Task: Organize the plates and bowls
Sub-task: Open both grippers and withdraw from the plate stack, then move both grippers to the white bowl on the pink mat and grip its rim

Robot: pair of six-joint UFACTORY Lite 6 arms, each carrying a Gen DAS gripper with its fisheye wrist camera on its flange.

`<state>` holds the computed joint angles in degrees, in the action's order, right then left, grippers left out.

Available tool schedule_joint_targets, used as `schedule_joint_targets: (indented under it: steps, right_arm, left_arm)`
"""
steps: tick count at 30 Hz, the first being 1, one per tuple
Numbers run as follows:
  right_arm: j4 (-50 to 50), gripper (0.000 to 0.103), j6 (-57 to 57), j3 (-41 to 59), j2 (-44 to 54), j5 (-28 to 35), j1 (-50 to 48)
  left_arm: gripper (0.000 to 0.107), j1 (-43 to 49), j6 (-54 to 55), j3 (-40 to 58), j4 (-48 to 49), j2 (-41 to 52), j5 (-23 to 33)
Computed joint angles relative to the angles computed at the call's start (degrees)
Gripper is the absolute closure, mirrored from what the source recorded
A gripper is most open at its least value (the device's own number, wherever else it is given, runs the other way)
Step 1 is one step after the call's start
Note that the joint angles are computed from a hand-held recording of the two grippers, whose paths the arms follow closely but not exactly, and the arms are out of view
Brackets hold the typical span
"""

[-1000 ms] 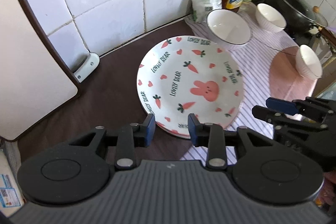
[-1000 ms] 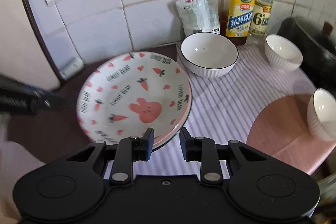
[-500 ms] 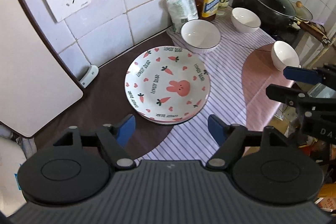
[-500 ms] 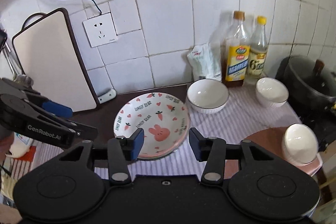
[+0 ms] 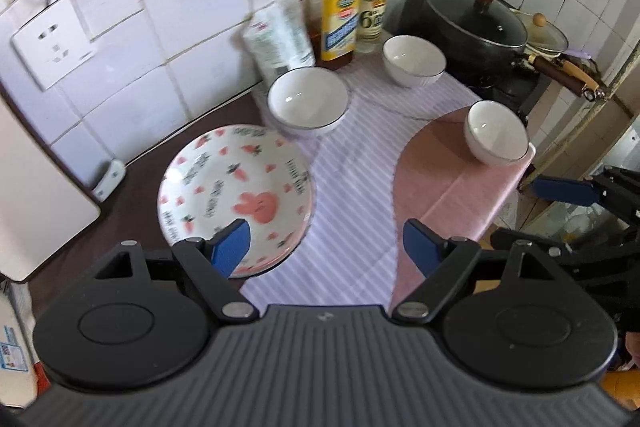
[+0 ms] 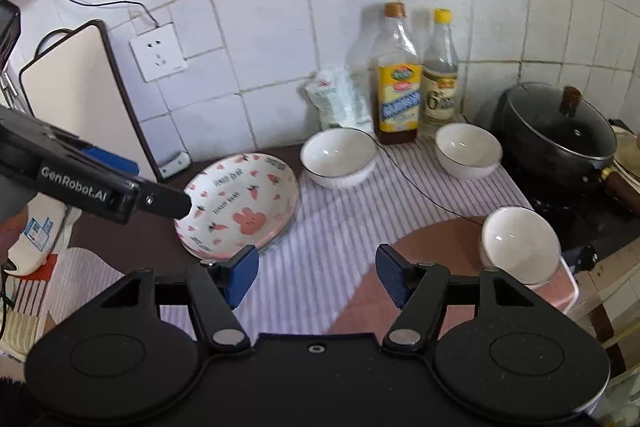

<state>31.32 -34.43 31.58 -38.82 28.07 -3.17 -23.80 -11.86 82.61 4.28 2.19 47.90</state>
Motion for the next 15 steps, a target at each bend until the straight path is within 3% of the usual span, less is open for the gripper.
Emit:
schedule_joint_targets:
  steps: [5, 15]
  right_arm:
    - [15.7, 0.014, -26.1, 2.5, 4.8, 8.5, -17.8]
    - [38.0, 0.013, -68.2, 11.7, 32.8, 16.6, -39.8]
  left_arm:
    - [0.024, -6.0, -8.1, 10.8, 3.8, 10.0, 2.4]
    - [0.018, -13.6, -20.2, 34.9, 8.8, 33.6, 4.9]
